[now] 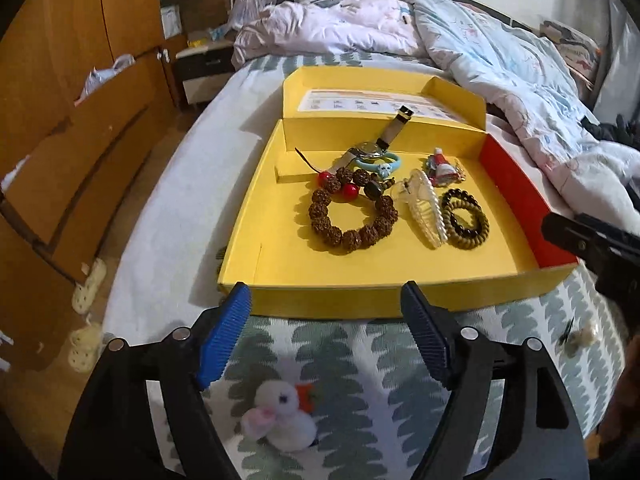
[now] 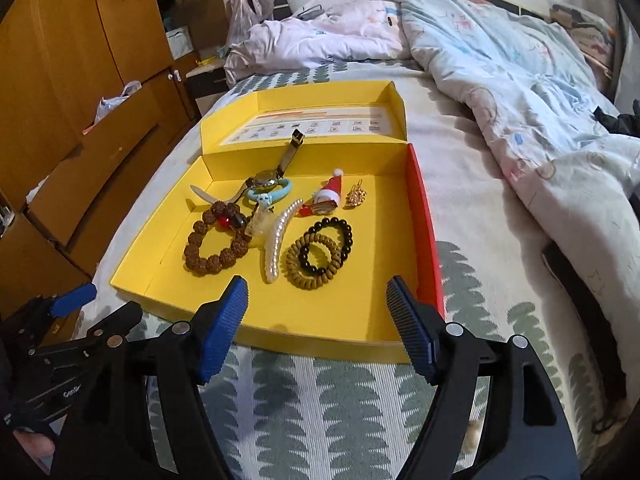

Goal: Organize jewelry
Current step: 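Move both open tools back into the box toward the bracelet and pearl clip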

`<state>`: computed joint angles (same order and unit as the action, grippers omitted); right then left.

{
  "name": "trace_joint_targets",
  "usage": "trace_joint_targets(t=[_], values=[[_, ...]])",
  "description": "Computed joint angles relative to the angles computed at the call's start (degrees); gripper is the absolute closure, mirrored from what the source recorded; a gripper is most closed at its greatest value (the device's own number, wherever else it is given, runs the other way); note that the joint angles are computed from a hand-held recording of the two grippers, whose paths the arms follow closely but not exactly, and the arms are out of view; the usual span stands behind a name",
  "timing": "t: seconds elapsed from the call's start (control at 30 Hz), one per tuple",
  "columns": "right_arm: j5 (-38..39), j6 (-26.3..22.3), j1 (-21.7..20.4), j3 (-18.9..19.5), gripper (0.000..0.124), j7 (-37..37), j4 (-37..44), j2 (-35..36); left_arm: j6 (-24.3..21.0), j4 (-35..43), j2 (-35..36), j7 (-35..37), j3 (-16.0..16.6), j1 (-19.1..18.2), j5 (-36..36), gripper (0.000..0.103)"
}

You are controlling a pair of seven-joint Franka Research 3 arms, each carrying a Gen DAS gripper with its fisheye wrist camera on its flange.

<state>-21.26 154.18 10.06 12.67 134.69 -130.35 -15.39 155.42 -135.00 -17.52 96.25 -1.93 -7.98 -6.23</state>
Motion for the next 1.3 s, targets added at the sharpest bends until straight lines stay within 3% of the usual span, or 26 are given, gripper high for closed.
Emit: trace_joint_targets(t=[0.43, 0.6, 0.73, 0.87, 1.07, 1.3], values=[[-0.78, 0.38, 0.37, -1.45, 0.050, -0.54, 1.93, 1.98, -3.63, 6.48, 5.21, 0.33, -0.27, 1.09, -3.60, 0.027], [6.63, 1.93, 1.84, -3.79, 0.050, -5.49, 3.79, 4.10, -6.34, 11.82, 8.75, 2.33, -0.82, 1.96, -6.04, 0.026], [21.93, 3.08, 5.40, -7.26, 0.050, -15.65, 6.35, 8.02, -13.01, 19.29, 14.54, 3.79, -1.70, 3.25, -8.90, 0.026], [25.14, -0.58, 6.06, -7.21, 0.050, -19.78, 12.68, 13.41, -17.18, 24.43, 19.37, -2.21, -3.93, 5.04, -0.48, 0.026], [23.86, -8.41, 7.42, -8.09, 0.050, -20.71, 22.55, 21.72, -23.00, 29.50, 24.92, -4.11, -5.32, 6.87, 1.29, 0.026], [24.89, -12.69, 8.73, -9.50, 0.055, -21.05, 28.22, 27.23, -22.89, 30.27, 26.54, -4.84, -6.35, 6.87, 5.30, 0.027]])
